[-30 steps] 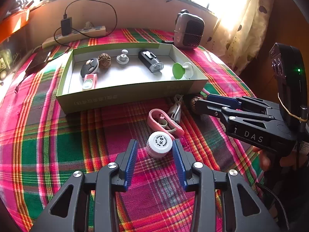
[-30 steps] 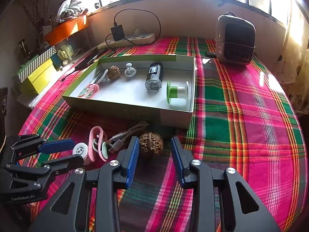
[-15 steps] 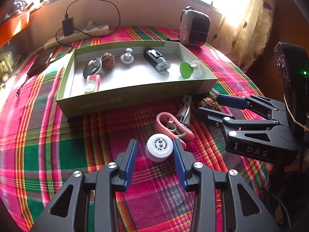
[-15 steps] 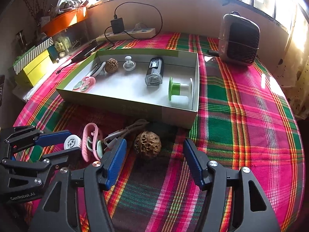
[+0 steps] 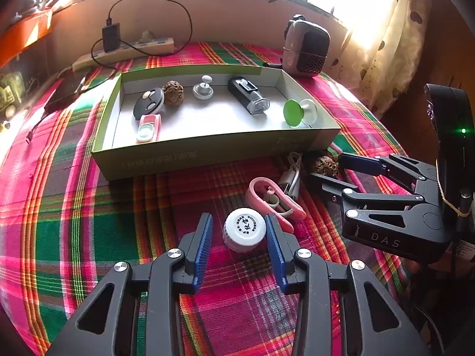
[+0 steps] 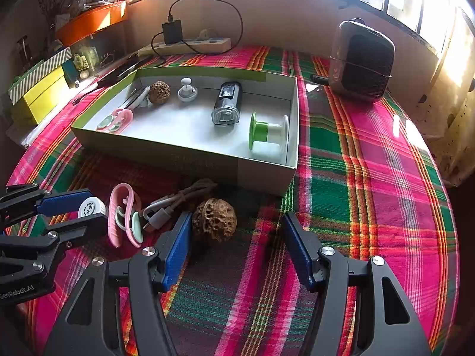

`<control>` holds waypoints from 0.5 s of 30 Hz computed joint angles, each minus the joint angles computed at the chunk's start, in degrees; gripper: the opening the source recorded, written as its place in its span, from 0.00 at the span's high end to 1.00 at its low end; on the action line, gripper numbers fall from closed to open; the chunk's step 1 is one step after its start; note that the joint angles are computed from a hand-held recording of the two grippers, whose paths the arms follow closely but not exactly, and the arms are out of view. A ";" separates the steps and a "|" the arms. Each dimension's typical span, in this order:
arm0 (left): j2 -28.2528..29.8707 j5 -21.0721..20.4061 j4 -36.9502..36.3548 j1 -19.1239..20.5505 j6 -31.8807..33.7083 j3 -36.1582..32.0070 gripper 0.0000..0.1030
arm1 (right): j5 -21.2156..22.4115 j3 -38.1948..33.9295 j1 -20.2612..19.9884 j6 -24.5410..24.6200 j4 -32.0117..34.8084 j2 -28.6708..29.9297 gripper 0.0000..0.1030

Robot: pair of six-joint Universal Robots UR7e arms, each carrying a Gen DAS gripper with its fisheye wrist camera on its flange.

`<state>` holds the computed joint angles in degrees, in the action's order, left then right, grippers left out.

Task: Organize objects
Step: 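Close left tool on the white round container while right tool closes on the walnut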

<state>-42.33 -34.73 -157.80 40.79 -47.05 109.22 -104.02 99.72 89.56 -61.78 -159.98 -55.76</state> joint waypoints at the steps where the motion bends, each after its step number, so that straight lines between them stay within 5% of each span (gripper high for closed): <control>1: 0.04 0.02 -0.12 -0.01 -0.16 0.01 0.66 | 0.04 -0.03 -0.04 0.23 0.09 -0.04 0.40; 7: 0.10 0.59 1.31 -0.14 -0.52 -0.31 0.66 | 0.05 0.55 -0.05 0.04 -0.53 -0.30 0.43; 15: 0.00 1.48 3.17 -0.27 -1.83 -0.44 0.74 | 0.87 1.49 -0.02 -0.68 -0.04 -1.01 0.63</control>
